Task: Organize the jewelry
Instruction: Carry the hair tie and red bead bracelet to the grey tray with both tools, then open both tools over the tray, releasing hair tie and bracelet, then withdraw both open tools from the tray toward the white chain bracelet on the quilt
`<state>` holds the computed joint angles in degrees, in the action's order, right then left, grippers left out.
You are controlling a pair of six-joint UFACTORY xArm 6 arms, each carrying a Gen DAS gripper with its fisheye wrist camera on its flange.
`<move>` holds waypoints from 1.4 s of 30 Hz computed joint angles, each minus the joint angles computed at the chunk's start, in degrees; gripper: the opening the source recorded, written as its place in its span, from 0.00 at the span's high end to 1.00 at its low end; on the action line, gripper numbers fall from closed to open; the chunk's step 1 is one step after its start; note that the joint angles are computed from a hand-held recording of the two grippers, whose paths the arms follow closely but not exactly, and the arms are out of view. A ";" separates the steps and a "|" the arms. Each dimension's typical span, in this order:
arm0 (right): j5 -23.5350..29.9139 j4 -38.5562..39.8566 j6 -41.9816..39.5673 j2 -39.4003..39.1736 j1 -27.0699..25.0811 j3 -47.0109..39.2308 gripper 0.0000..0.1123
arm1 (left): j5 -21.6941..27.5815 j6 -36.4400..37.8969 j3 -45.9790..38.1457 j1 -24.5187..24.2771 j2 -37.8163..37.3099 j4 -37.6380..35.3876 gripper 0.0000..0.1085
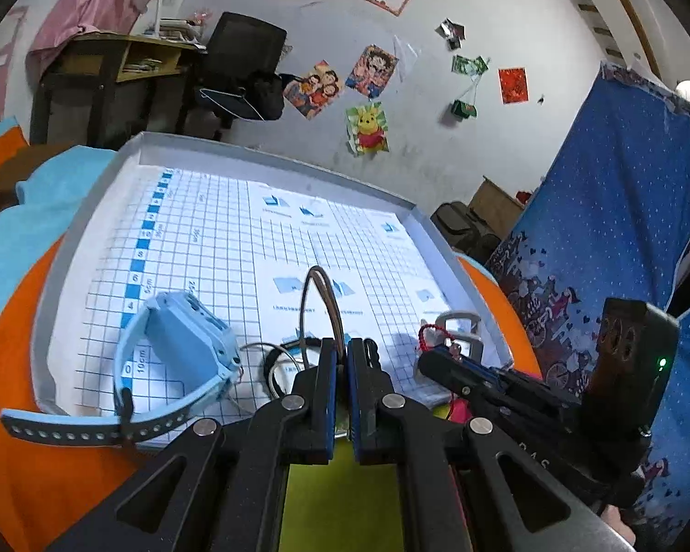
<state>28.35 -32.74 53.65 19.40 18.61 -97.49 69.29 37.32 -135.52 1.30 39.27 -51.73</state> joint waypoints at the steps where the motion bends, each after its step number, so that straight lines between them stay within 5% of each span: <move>1: -0.37 -0.32 0.29 -0.38 -0.10 0.90 0.92 | 0.29 -0.55 -1.09 -0.12 0.67 0.33 0.95; 7: 1.45 -1.25 0.79 -1.33 0.11 1.73 0.90 | -4.24 -0.11 6.11 -0.81 -3.58 0.97 0.87; 12: 0.58 -3.79 4.77 -4.03 0.18 4.90 0.73 | -7.21 -0.14 9.65 -1.38 -5.98 3.14 0.60; 15: 0.56 -6.87 7.37 -5.70 0.27 6.51 0.72 | -9.54 0.36 12.66 -1.61 -8.17 3.28 0.43; 20: 1.89 -12.94 12.54 -9.71 0.90 9.63 0.62 | -12.10 0.97 17.21 -1.29 -12.16 3.18 0.41; 30: 5.58 -24.22 21.26 -21.13 4.69 16.43 0.29 | -21.21 13.97 37.95 1.66 -30.72 -10.27 0.07; 36: 9.10 -28.74 26.86 -27.95 9.51 19.88 0.11 | -21.97 21.20 48.22 5.53 -41.60 -16.26 0.05; 42: 16.79 -36.33 31.95 -34.03 18.16 22.99 0.09 | -18.42 28.59 57.38 11.47 -51.96 -20.62 0.05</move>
